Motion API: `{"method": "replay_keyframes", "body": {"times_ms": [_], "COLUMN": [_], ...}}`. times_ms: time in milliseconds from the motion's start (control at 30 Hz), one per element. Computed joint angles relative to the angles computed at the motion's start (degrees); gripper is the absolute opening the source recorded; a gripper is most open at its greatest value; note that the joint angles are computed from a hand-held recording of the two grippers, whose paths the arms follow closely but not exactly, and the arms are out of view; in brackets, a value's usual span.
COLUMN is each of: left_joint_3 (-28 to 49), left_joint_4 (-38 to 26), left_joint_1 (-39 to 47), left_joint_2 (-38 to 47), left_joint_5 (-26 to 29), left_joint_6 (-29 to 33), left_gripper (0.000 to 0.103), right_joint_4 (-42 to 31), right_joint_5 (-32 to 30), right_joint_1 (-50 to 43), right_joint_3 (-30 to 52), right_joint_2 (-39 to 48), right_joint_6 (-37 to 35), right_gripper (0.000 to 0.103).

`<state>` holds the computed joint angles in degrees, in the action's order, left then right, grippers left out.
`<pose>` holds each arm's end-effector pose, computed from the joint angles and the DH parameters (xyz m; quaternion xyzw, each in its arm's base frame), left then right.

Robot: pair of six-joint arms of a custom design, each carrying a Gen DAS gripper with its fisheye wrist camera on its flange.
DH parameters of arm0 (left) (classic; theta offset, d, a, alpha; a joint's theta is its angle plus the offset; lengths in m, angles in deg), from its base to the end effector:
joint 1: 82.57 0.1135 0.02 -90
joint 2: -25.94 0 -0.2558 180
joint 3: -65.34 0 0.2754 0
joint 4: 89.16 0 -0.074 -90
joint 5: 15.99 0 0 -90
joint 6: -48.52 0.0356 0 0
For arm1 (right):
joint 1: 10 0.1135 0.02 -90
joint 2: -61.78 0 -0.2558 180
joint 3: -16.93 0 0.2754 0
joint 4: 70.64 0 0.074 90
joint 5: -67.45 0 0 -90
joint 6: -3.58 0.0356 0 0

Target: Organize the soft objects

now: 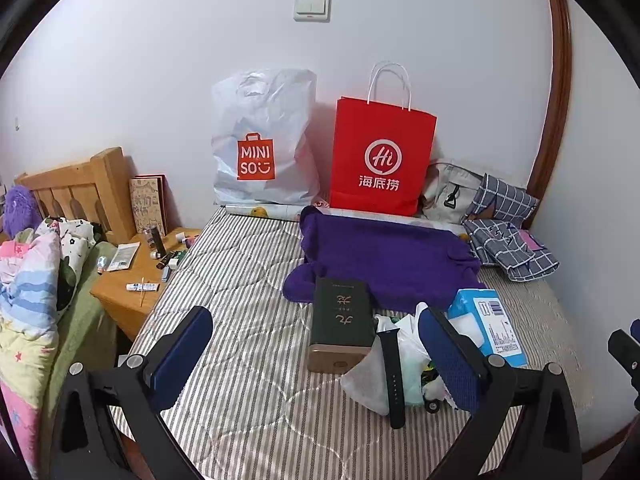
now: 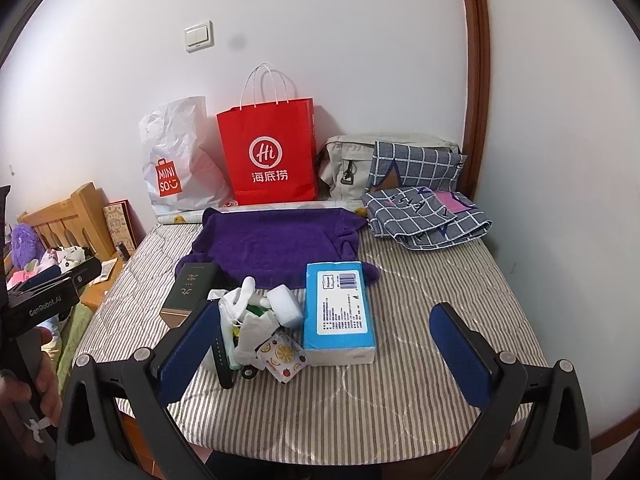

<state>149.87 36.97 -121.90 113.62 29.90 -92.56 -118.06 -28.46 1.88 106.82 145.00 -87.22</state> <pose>0.2778 -0.1956 0.2704 -0.1970 0.8731 0.0670 0.4409 0.3381 0.0749 0.3281 -0.1216 0.8999 0.0868 0.4097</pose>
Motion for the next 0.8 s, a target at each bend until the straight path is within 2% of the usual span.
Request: {"method": "replay_keyframes", "body": {"times_ms": [400,800], "left_joint_3": [1.5,2.5], "left_joint_4": [3.1,2.8], "left_joint_1": [2.1,3.8], "left_joint_2": [3.1,3.8], "left_joint_5": [-1.3,-0.7], "left_joint_6": [3.1,4.2], "left_gripper": [0.103,0.103], "right_joint_4": [1.1,2.8], "right_joint_5": [-2.7,-2.6], "right_joint_1": [-0.6,0.2], "right_joint_3": [3.6,4.5], "right_joint_2": [4.6,6.4], "right_joint_6": [-0.7,-0.3], "right_gripper": [0.103,0.103]}}
